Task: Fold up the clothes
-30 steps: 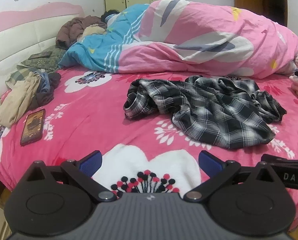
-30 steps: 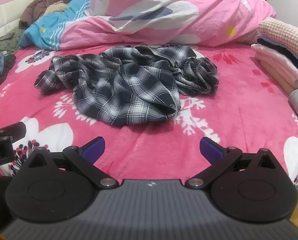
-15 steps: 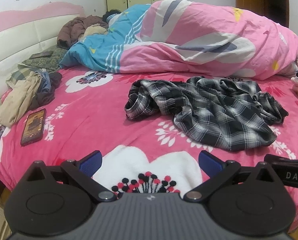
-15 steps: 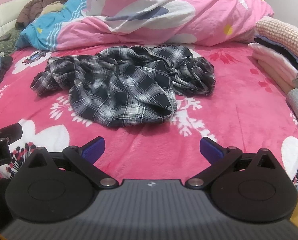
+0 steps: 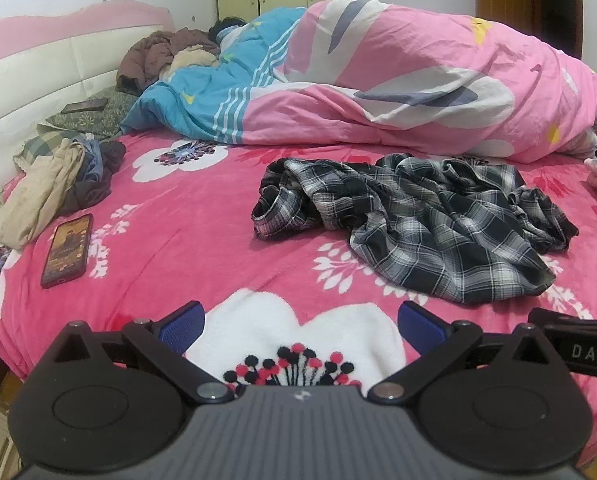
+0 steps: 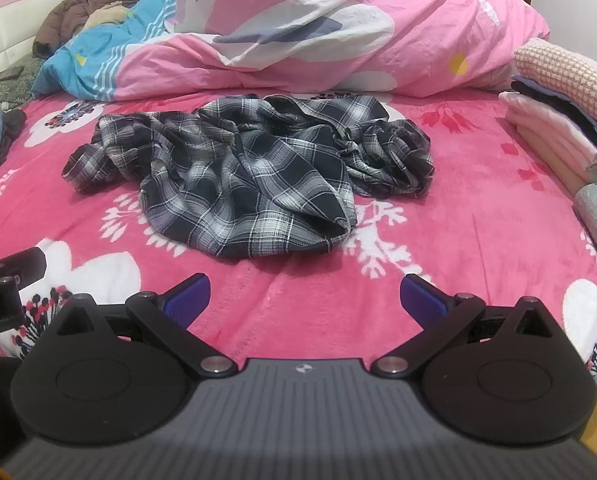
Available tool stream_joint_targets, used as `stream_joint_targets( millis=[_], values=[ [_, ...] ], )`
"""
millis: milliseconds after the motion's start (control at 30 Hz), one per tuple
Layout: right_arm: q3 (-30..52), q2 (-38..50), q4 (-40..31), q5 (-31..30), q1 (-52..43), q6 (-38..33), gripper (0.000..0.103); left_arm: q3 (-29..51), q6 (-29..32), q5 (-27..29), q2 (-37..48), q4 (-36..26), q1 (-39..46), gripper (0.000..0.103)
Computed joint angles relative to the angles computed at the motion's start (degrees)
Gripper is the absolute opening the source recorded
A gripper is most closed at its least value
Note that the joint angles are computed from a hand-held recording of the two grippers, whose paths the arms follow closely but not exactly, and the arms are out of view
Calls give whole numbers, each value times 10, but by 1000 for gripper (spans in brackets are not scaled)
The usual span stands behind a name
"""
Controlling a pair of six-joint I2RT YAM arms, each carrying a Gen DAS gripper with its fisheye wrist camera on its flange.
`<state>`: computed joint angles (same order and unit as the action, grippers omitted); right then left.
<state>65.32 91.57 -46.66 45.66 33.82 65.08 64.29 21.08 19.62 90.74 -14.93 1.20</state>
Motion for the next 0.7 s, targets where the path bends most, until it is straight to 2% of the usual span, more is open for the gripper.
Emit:
stream_joint_targets(
  millis=[567,700],
  values=[
    [4,2,17,-11,-20,-22,102,23,-6,-7,21,-6,-11,103],
    [7,3,24,-16,-32,-35,102,47,8,10,38,-21,-13,103]
  ],
)
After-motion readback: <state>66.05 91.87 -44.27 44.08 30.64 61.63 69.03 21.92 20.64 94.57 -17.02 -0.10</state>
